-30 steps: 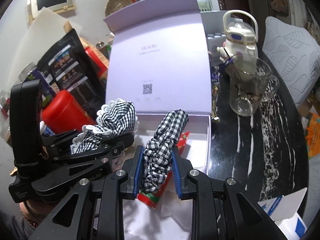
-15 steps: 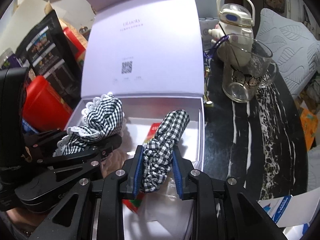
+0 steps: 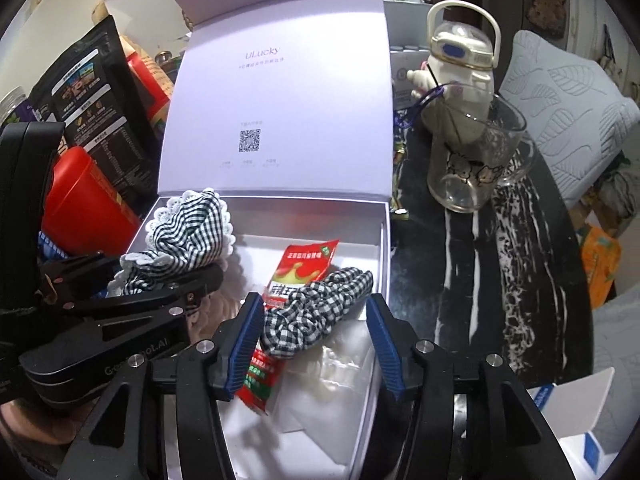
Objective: Organize soft objects
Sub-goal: 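Lower both gingham items into the box and open both grippers, then withdraw both grippers from the box toward the remaining packets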
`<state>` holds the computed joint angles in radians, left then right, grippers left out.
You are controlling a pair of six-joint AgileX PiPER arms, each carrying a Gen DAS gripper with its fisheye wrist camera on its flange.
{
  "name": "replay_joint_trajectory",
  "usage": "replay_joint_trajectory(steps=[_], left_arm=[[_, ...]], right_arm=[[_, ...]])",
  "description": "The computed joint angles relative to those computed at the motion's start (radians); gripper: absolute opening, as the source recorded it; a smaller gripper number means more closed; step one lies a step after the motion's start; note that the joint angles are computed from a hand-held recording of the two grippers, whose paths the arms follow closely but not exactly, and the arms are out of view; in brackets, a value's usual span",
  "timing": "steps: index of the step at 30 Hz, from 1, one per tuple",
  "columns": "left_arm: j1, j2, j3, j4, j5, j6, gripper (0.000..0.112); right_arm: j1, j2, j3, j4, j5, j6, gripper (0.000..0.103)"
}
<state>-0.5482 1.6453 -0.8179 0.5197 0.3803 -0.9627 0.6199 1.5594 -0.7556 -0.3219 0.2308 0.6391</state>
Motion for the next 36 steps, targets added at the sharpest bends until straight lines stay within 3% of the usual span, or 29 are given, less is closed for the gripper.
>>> replay_joint_trajectory(steps=[3,4,12,16,20,30,36], left_arm=[[-0.021,-0.03,0.013,0.1,0.028,-0.11,0.082],[-0.029,-0.045,0.021,0.141,0.032,-0.153,0.084],[-0.067,-0.148,0.059,0.206,0.065,-0.225,0.084],[-0.09,-0.221,0.087,0.183,0.097,-0.206,0.084],[-0.142,-0.298,0.11,0.201,0.137,-0.233,0.084],[-0.383,-0.493,0.119,0.333,0.346,-0.385,0.084],[-0.531,-0.586,0.122,0.338,0.463,-0.432,0.084]], right_arm=[[0.01,-0.028,0.008,-0.035,0.011,0.037,0.053],[0.017,-0.045,0.015,-0.07,0.017,0.074,0.053],[0.049,-0.171,0.069,-0.219,0.053,0.239,0.055],[0.1,-0.227,0.095,-0.391,0.113,0.44,0.055],[0.133,-0.301,0.119,-0.397,0.148,0.461,0.055],[0.293,-0.508,0.154,-0.459,0.337,0.579,0.06],[0.477,-0.619,0.161,-0.526,0.524,0.698,0.064]])
